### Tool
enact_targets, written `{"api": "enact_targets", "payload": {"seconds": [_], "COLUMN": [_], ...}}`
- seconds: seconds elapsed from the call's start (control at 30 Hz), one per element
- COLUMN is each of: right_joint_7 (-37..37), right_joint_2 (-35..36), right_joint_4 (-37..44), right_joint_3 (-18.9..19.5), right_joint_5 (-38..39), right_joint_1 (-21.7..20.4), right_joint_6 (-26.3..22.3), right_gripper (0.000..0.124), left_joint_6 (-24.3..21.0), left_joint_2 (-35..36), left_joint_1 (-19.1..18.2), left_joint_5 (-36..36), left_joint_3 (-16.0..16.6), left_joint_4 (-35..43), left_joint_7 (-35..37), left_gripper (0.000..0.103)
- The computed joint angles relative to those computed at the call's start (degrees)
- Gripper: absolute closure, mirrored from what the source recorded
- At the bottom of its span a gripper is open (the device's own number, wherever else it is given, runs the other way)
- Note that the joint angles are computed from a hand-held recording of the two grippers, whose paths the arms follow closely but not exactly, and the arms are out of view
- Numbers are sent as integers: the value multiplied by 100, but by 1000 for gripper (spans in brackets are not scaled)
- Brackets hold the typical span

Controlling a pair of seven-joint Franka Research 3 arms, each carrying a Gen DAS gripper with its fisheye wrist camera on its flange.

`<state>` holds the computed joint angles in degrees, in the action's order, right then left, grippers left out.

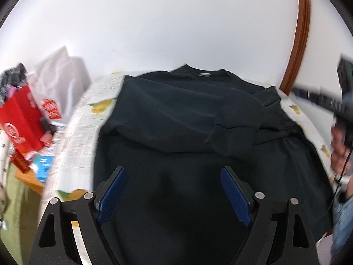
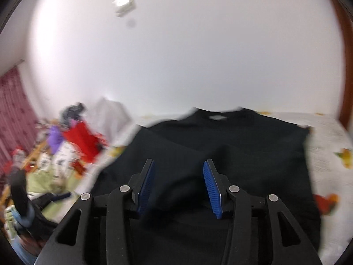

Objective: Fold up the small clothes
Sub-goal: 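Grasp the ribbed cuff with the left gripper and straighten it across the body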

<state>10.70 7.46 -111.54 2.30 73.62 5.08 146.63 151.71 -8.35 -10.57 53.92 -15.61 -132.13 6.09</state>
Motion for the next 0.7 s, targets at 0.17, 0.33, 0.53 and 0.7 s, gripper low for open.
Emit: {"api": "enact_targets", "payload": {"seconds": [0.17,0.33,0.53,0.7], "right_joint_7": [-24,409,139,258], "right_joint_2": [207,514,730,779], "right_joint_4": [-424,-502,-458,-505], "right_joint_3": [-103,-87,116,241], "right_joint_5": [-713,-1181,-791,-1007], "right_joint_1": [-47,-304,-502,-439], "right_joint_6": [1152,1176,1344,1750], "right_gripper": [79,79,79,79], "left_joint_6": [742,613,-488,-1032], "left_joint_2": [674,1459,2295,2675], "left_joint_1": [-24,-352,-975,-1244], "left_joint_5": [73,-238,-118,-52], "left_joint_3": [117,205,433,634], "left_joint_4": [517,1273,2387,2892], "left_joint_7": [56,672,1233,1338], "left_gripper": [22,28,33,86]}}
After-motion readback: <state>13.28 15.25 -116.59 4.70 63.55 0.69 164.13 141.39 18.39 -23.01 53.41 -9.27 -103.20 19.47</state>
